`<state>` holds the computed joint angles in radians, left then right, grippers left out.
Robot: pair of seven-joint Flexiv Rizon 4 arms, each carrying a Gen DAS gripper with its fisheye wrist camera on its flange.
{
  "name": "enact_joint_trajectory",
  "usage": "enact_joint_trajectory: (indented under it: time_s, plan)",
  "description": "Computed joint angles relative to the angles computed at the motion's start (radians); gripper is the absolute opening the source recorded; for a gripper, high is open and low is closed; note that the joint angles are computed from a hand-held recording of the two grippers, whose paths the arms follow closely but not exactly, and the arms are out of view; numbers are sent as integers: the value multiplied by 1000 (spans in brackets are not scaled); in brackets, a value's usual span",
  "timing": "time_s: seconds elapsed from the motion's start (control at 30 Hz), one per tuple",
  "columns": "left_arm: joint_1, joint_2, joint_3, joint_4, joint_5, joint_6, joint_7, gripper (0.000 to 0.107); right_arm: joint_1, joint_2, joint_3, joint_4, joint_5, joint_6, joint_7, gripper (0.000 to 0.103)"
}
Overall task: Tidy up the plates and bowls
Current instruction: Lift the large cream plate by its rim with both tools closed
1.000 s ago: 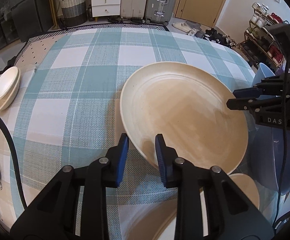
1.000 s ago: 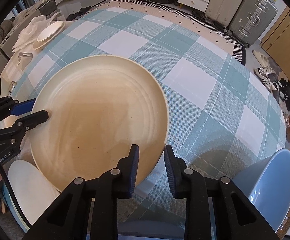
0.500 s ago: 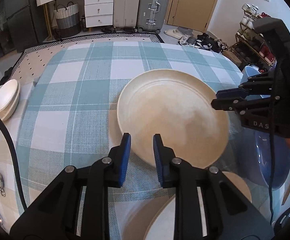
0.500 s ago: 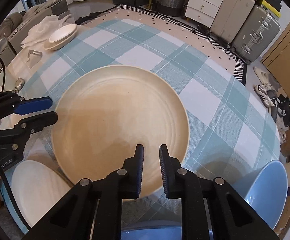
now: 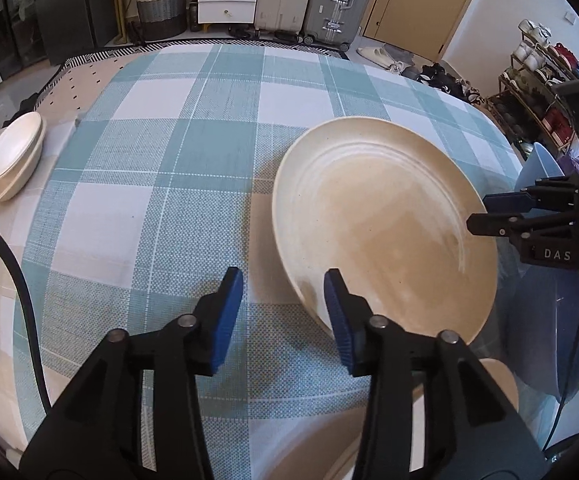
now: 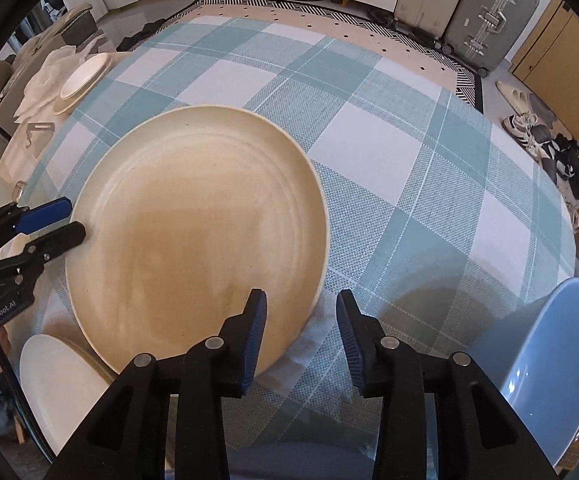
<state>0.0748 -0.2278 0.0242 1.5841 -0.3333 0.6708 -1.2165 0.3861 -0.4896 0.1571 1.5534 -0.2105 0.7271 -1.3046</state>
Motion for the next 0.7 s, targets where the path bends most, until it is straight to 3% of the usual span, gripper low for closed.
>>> enact_joint_trajectory:
  time_s: [0.13, 0.2, 0.27, 0.4, 0.7]
  plan:
    - [0, -15, -9, 0, -19, 9, 14, 40, 0, -10, 5, -4, 6, 4, -14, 37]
    - [-3, -19, -13, 0, -18, 15, 29, 27, 5, -9, 2, 7, -3, 26, -12, 37]
    - [-7, -17, -15, 1, -17, 18, 47, 22, 16, -2, -9, 25, -29, 52, 0, 33]
    - [-16, -11, -9, 4, 7, 43, 40, 22, 27, 15, -19, 58, -70, 93, 23, 27]
    - [-15, 30, -3, 22, 0, 90, 45, 22, 38, 65, -27, 124, -136, 203, 76, 27]
